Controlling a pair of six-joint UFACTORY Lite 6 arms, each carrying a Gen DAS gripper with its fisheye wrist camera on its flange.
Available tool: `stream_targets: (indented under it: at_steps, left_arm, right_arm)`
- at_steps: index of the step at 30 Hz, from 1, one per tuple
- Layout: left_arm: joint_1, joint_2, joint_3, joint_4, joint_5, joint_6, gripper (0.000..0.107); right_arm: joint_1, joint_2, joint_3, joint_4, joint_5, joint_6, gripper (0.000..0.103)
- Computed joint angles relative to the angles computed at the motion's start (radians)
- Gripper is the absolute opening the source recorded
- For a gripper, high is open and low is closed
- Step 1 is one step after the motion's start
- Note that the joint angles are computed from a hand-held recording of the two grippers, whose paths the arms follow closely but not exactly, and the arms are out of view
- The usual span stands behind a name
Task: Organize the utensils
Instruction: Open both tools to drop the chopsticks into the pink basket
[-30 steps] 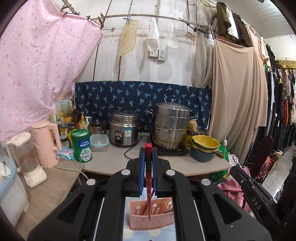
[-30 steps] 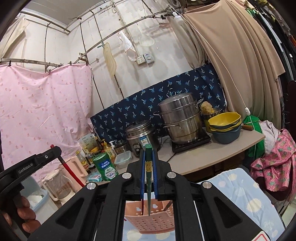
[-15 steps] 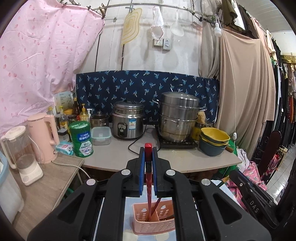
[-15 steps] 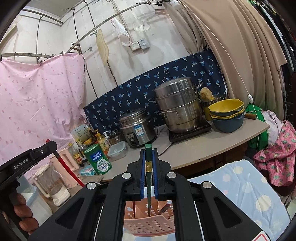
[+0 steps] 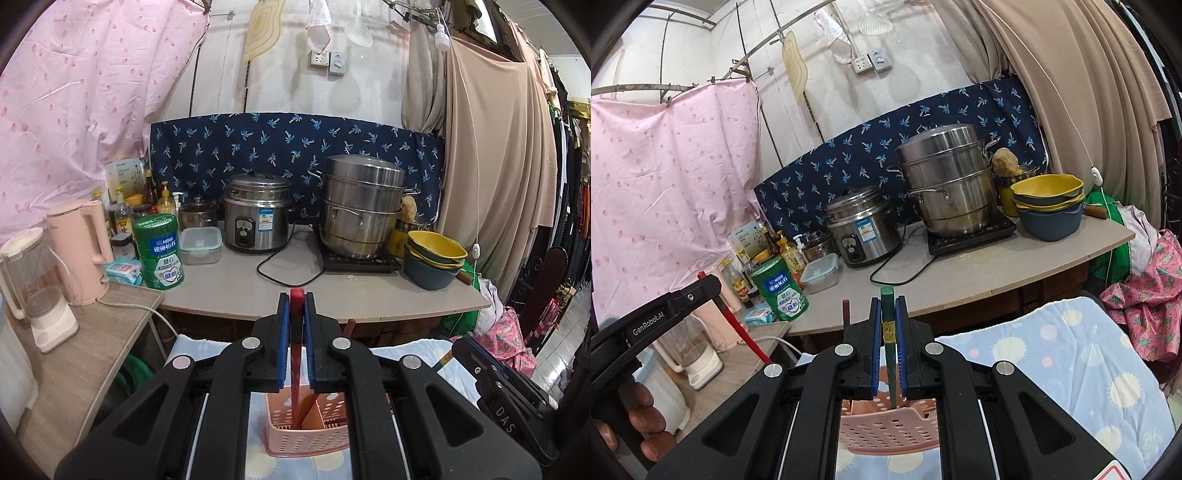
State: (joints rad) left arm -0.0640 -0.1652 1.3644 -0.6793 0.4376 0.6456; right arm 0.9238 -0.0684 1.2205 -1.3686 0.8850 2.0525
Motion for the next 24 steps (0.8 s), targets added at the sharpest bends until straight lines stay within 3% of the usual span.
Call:
stream_targets:
  at_steps: [1,4,5,8,12,24]
  left_arm:
    - [0.000,-0.006,-0.009,-0.001,-0.004,0.000,0.010]
    - [-0.004,-0.017,-0.025,0.023,-0.017,-0.024,0.036]
    - [-0.005,-0.020,-0.030,0.027,-0.021,-0.031,0.042]
    - [0.003,-0.032,-0.042,0.034,0.001,-0.047,0.057]
    - [0.014,-0.055,-0.065,0.041,0.032,-0.052,0.062]
    - [0.038,-0.208,-0.156,0.055,0.126,-0.062,0.065]
  right_arm:
    - [-0.001,0.002,-0.002,0.001,-0.003,0.002,0.009]
    - [0.006,0.002,-0.010,-0.003,0.007,0.011,0.017]
    - [0.008,0.002,-0.012,-0.004,0.011,0.013,0.022]
    - [0.020,-0.004,-0.018,-0.004,0.023,0.020,0.025]
    - [0.051,-0.022,-0.032,0.003,0.046,0.025,0.029]
    - [0.221,-0.066,-0.067,0.041,0.189,0.052,0.030]
